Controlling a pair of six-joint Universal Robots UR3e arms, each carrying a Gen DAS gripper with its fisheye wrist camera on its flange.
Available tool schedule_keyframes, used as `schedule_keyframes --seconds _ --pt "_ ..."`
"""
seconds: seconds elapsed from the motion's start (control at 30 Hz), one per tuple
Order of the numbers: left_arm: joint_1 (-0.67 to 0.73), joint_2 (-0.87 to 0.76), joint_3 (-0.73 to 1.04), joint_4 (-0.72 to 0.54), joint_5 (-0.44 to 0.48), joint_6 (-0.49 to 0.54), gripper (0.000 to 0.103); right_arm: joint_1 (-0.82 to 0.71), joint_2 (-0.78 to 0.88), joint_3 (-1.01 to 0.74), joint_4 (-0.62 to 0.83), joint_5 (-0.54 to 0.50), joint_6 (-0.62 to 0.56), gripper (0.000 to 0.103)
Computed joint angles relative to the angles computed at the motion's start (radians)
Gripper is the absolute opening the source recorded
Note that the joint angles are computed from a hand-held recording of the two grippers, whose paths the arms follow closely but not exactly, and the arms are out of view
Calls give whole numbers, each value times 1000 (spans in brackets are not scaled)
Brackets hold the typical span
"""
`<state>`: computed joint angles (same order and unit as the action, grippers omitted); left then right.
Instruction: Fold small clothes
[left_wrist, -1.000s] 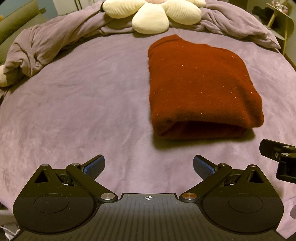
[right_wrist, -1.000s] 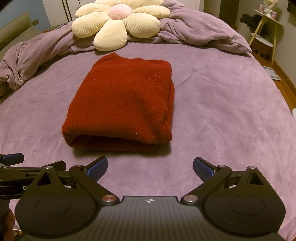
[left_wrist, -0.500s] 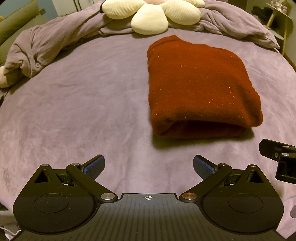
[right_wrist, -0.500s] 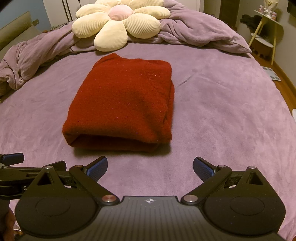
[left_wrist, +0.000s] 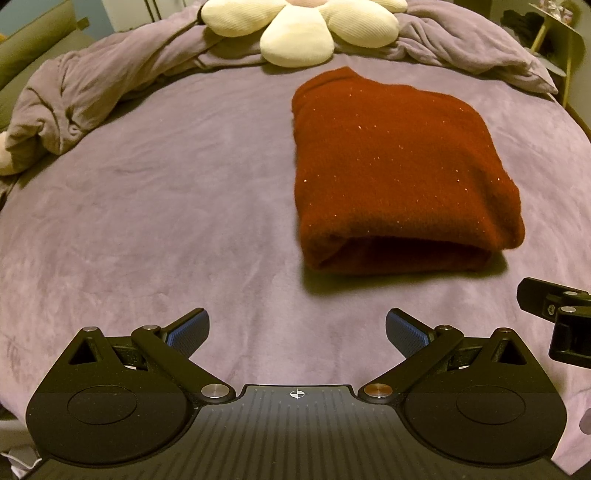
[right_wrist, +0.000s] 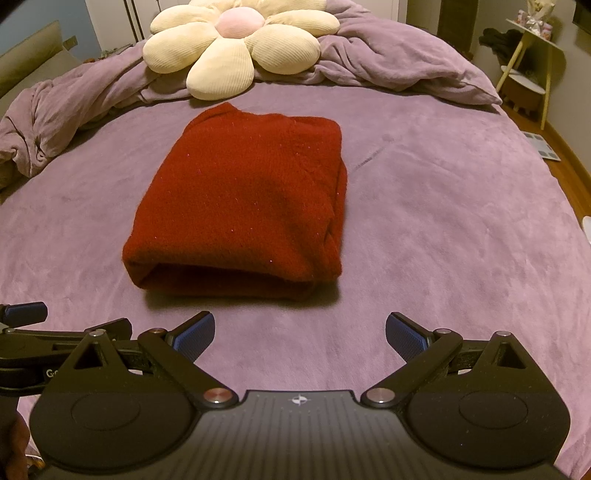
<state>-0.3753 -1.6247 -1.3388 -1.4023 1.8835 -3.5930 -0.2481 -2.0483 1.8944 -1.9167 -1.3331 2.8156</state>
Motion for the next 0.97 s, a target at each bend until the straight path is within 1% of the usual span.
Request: schedule_keyframes --seconds 0.2,0.3,0.6,0.97 --pt "0 9 -16 20 -4 8 103 1 -1 5 -5 -1 -2 99" --pt "-11 16 -36 42 9 20 103 0 -2 5 -4 -2 -3 99" --pt "0 14 -37 19 -5 18 103 17 10 -2 -10 -21 5 99" --pt "-23 16 -29 23 -5 25 103 11 0 -9 2 -20 -2 99"
